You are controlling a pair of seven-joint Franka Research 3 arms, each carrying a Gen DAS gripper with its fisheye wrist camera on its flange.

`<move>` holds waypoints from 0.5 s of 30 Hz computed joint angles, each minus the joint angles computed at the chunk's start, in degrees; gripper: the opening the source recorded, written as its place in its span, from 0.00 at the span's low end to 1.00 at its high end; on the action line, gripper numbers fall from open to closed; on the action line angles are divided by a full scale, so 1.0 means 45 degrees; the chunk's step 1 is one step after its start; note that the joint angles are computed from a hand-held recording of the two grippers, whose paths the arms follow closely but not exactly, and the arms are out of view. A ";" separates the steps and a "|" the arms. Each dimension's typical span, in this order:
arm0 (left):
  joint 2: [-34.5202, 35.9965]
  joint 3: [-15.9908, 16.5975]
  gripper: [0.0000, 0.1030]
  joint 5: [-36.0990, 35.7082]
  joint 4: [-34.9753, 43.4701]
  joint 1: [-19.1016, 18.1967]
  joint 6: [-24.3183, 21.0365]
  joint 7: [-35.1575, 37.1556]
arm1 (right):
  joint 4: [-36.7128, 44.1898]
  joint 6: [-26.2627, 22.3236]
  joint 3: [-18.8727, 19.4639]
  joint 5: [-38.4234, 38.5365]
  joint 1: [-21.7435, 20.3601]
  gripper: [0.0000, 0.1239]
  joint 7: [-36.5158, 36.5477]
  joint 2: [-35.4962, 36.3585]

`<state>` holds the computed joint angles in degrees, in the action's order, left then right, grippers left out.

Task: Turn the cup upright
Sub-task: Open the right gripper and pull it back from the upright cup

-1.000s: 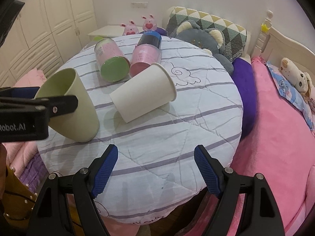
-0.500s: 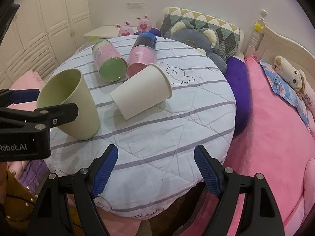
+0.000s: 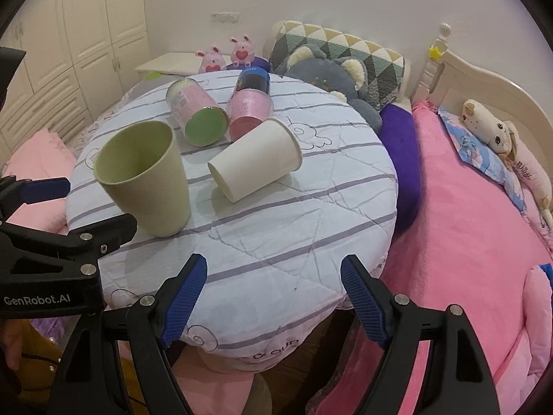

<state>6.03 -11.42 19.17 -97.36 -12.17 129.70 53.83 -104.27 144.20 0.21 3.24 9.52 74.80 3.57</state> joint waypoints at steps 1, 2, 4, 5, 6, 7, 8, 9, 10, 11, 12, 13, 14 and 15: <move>-0.0115 0.0016 0.98 -0.0025 -0.0162 0.0031 0.0099 0.0042 | -0.0086 0.0051 0.0010 -0.0064 0.0023 0.66 0.0060 -0.0064; -0.0251 0.0032 0.98 -0.0066 -0.0342 0.0070 0.0195 0.0102 | -0.0198 0.0100 0.0034 -0.0141 0.0059 0.66 0.0140 -0.0151; -0.0482 0.0059 0.98 -0.0137 -0.0636 0.0146 0.0362 0.0164 | -0.0346 0.0157 0.0062 -0.0324 0.0108 0.66 0.0339 -0.0253; -0.0639 0.0078 0.98 -0.0174 -0.0834 0.0197 0.0495 0.0195 | -0.0417 0.0192 0.0075 -0.0501 0.0138 0.66 0.0511 -0.0296; -0.0791 0.0096 0.98 -0.0206 -0.1027 0.0248 0.0636 0.0246 | -0.0492 0.0252 0.0088 -0.0680 0.0166 0.66 0.0689 -0.0336; -0.0918 0.0101 0.98 -0.0207 -0.1185 0.0285 0.0742 0.0266 | -0.0547 0.0259 0.0105 -0.0822 0.0191 0.66 0.0847 -0.0369; -0.1030 0.0109 0.98 -0.0186 -0.1317 0.0321 0.0830 0.0274 | -0.0573 0.0241 0.0123 -0.0802 0.0202 0.66 0.0866 -0.0385; -0.1187 0.0129 0.98 -0.0145 -0.1506 0.0370 0.0955 0.0277 | -0.0587 0.0215 0.0137 -0.0697 0.0206 0.66 0.0832 -0.0397; -0.1306 0.0138 0.98 -0.0123 -0.1650 0.0410 0.1036 0.0287 | -0.0603 0.0186 0.0149 -0.0615 0.0213 0.66 0.0891 -0.0407; -0.1405 0.0152 0.98 -0.0123 -0.1771 0.0456 0.1115 0.0333 | -0.0613 0.0177 0.0152 -0.0648 0.0223 0.66 0.1054 -0.0413; -0.1501 0.0162 0.98 -0.0120 -0.1890 0.0498 0.1201 0.0372 | -0.0645 0.0200 0.0157 -0.0736 0.0239 0.66 0.1246 -0.0437; -0.1598 0.0178 0.98 -0.0119 -0.2014 0.0544 0.1297 0.0411 | -0.0694 0.0275 0.0162 -0.0857 0.0256 0.66 0.1526 -0.0462; -0.1667 0.0184 0.98 -0.0101 -0.2096 0.0581 0.1360 0.0429 | -0.0730 0.0343 0.0166 -0.0923 0.0263 0.66 0.1702 -0.0484; -0.1745 0.0194 0.98 -0.0040 -0.2200 0.0622 0.1448 0.0427 | -0.0793 0.0459 0.0171 -0.1020 0.0274 0.66 0.1946 -0.0526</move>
<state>-1.82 -10.55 18.99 -107.26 -9.37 136.22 55.75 -107.84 146.26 0.98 -1.35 10.75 83.56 1.20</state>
